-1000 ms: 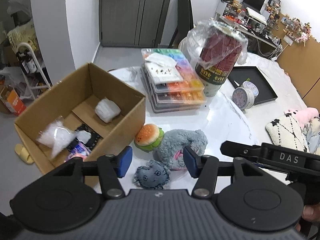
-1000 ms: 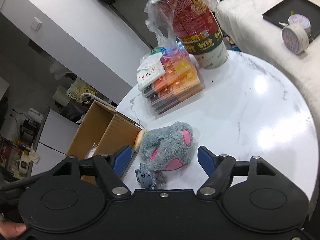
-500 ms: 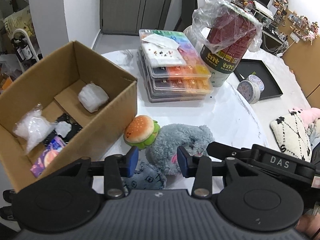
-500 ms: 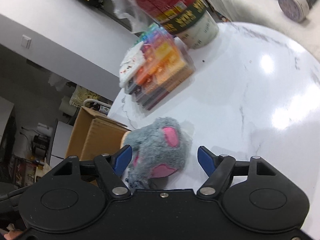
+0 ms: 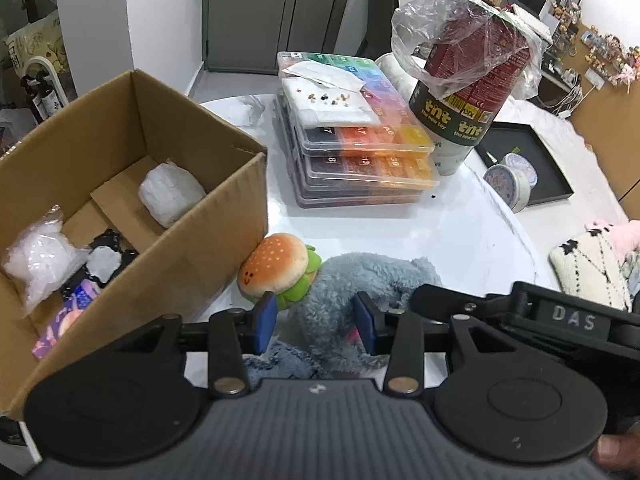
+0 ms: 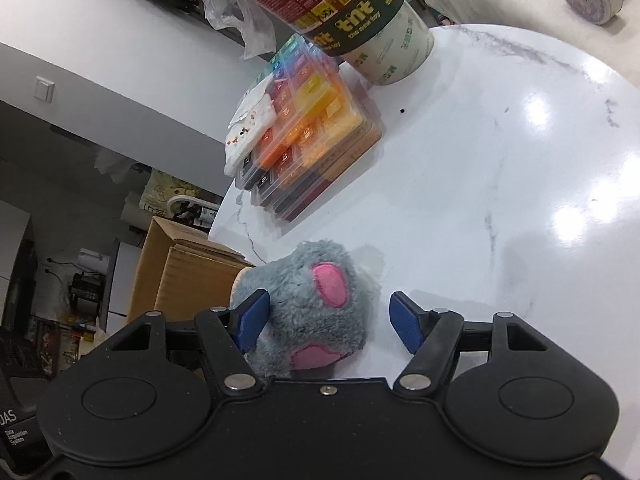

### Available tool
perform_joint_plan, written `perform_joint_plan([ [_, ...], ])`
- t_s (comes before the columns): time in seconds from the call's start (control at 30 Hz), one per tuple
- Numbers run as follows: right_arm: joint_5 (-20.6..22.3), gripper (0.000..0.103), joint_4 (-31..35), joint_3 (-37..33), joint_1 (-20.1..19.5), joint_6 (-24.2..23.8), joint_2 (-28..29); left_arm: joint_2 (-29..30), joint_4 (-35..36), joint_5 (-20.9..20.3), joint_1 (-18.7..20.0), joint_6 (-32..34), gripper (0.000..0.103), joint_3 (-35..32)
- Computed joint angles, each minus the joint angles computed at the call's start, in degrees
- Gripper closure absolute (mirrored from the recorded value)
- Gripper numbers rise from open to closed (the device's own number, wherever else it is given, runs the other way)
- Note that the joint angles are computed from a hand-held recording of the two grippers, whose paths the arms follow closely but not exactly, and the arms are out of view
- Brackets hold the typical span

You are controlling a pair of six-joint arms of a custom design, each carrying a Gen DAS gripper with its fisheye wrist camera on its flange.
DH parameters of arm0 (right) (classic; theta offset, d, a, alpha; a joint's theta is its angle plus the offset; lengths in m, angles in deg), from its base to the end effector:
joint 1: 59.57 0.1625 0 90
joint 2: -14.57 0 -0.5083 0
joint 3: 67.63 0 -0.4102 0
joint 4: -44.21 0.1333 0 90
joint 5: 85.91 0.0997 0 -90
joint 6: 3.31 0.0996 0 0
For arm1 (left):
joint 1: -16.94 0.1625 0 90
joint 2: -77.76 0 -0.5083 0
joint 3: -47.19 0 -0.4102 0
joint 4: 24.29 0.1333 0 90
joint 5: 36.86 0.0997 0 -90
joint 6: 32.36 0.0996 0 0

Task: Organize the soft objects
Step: 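Grasp the grey mouse plush with the right tool, then lift and carry the grey mouse plush over the box with the right tool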

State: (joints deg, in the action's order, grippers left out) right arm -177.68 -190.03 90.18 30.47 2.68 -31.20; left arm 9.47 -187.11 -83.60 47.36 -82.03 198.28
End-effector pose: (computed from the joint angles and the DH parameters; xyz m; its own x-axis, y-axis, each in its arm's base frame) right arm 0.1305 -0.3380 0.1154 -0.9941 0.1040 -0.0296 0.1037 0.8399 -0.5327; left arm -0.1783 -0.3384 0.1391 -0.8198 0.0652 -0.5689 0.3466 0.8473 -0.4024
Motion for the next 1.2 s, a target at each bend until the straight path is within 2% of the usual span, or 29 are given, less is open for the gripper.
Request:
perform_joint_plan([
  [0.1,2.21,0.041,-0.48,0.05,-1.55,1.26,1.14,0.74,-2.02,-0.2,0.06,0.69,0.062,0.31],
  [0.13,3.36,0.047,-0.68,0.16,-2.08,1.43,1.52,0.85,-2.69,-0.75,0.2,0.77,0.063,0.35],
  [0.17,4.76,0.056,-0.91,0.32,-2.61,1.5,1.78,0.87,-3.05,-1.58,0.45,0.86,0.066,0.29],
  [0.2,5.79,0.06,-1.1,0.48,-2.82,1.63,1.86,0.9,-3.92,-3.09,0.84,1.38,0.075,0.29],
  [0.33,6.21,0.065,-2.72,1.36,-3.11,2.57,2.05,0.62,-3.17,-3.68,-0.14,-0.17,0.081,0.54],
  [0.4,7.36,0.066,-3.83,2.1,-4.02,3.66,2.15,0.27,-3.39,-4.0,-0.52,-0.16,0.083,0.71],
  [0.5,6.85,0.066,-5.22,2.88,-3.58,4.22,1.95,-0.58,-2.51,-4.3,-1.53,-0.15,0.088,0.7],
  [0.7,3.62,0.067,-4.43,2.88,-0.08,6.59,-0.19,-3.48,0.61,-4.8,-3.43,-0.86,0.098,0.48],
  [0.73,3.2,0.067,-3.47,2.7,0.69,6.73,-0.97,-4.21,1.01,-4.99,-3.62,-0.85,0.103,0.44],
  [0.8,2.79,0.068,-0.73,2.11,2.49,7.59,-2.62,-5.91,0.81,-6.42,-3.82,-0.17,0.103,0.45],
  [0.97,-0.93,0.069,3.12,0.04,8.59,9.51,-4.88,-9.47,3.66,-5.73,-6.2,-0.36,0.103,0.36],
  [1.2,-5.03,0.072,3.19,-1.03,13.15,12.51,-5.32,-15.61,10.1,-3.76,-7.9,-1.9,0.103,0.47],
])
